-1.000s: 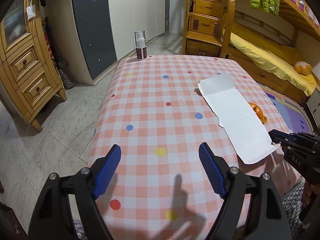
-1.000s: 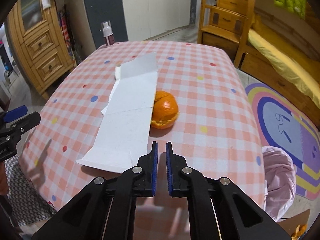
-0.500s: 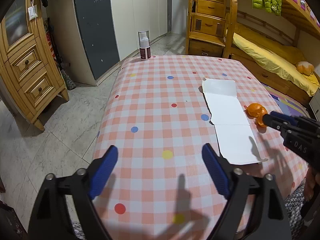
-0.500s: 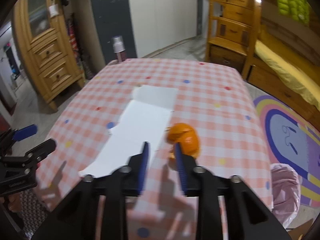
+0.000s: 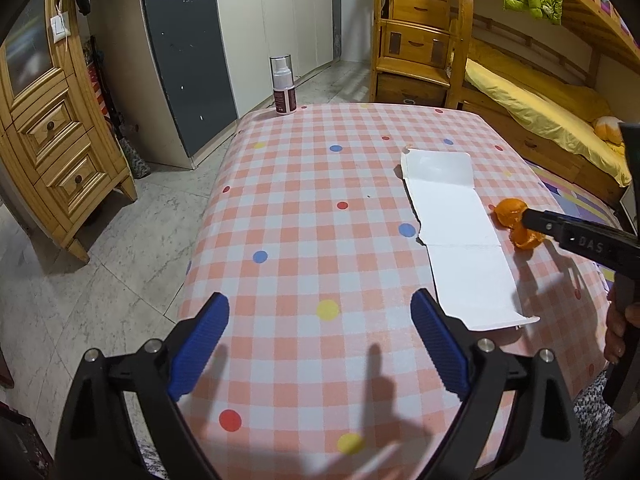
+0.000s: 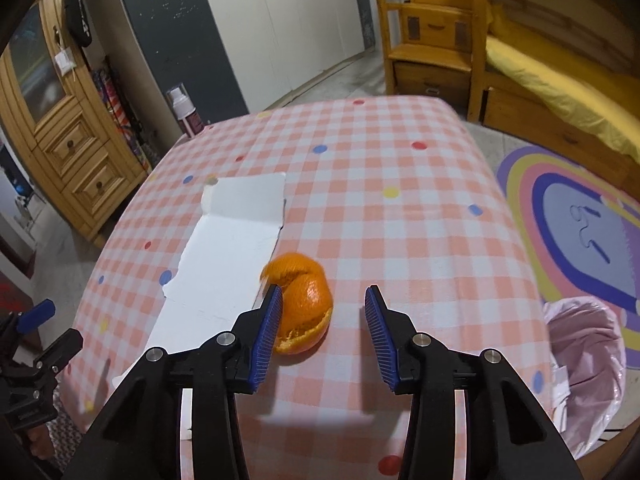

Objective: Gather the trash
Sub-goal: 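Close the right tool on the orange and lift it, then grasp the white paper strip with the left tool while the right tool holds the orange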

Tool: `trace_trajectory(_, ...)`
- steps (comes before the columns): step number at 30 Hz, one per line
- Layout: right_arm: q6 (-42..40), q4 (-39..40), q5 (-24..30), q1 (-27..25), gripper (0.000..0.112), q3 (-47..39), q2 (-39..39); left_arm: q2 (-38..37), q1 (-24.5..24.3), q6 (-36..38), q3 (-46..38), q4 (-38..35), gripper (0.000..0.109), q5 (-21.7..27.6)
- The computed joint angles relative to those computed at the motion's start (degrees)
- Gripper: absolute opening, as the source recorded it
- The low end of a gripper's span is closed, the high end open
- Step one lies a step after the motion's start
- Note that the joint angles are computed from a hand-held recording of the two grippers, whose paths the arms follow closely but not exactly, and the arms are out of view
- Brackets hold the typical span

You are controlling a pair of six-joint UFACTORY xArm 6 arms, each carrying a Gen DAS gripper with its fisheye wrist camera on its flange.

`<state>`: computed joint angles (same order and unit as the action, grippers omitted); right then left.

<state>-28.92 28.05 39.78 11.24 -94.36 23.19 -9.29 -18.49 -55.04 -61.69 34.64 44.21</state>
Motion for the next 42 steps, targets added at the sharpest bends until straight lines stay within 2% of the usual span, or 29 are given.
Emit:
trace_trajectory(4, -3.43, 3.53, 3.28, 0.37, 0.046, 0.08, -0.21, -0.09, -0.52, 0.45, 0.0, -0.43, 0.089, -0.07)
trace_trajectory(14, -11.64, 9.59, 4.45, 0.48, 0.041, 5.15, -5.6, -0.08, -2.33, 0.71, -0.41, -0.89, 0.089, 0.31)
trace_trajectory(16, -12.11, 9.8, 3.3, 0.37, 0.04, 5.5, -6.09, 0.19, -2.51, 0.76, -0.61, -0.74, 0.089, 0.38)
trace_trajectory(20, -8.51, 6.76, 0.3, -0.07, 0.029, 3.97, -4.16, 1.08, -2.27, 1.21, -1.45, -0.82, 0.089, 0.67)
trace_trajectory(24, -7.29, 9.19, 0.72, -1.07, 0.029, 1.82, -1.53, 1.57, -1.74, 1.18, -1.83, -0.83, 0.089, 0.73)
trace_trajectory(28, -9.63, 13.55, 4.59, -1.36, 0.032, -0.38, 0.36, 2.27, -1.64, 1.47, -2.25, -1.47, 0.089, 0.87)
trace_trajectory(30, -10.56, 15.18, 6.61, -1.45, 0.037, -1.63, 1.06, 2.37, -1.67, 1.71, -2.32, -1.71, 0.089, 0.66)
trace_trajectory(35, -11.87, 14.73, 8.39, -0.34, 0.038, -2.03, 1.13, 2.04, -1.79, 2.13, -1.94, -2.22, 0.089, -0.23)
trace_trajectory(37, -12.49, 12.71, 4.9, 0.95, 0.037, 0.74, -0.71, 1.97, -2.04, 1.95, -2.0, -2.0, 0.09, -0.01)
trace_trajectory(39, -12.9, 10.24, 1.2, 2.09, 0.026, 3.32, -2.59, 1.94, -2.27, 1.84, -2.13, -1.92, 0.089, 0.12)
trace_trajectory(42, -11.93, 4.66, -3.96, 3.31, 0.02, 6.76, -5.28, 2.1, -2.75, 2.0, -2.42, -1.92, 0.09, 0.0)
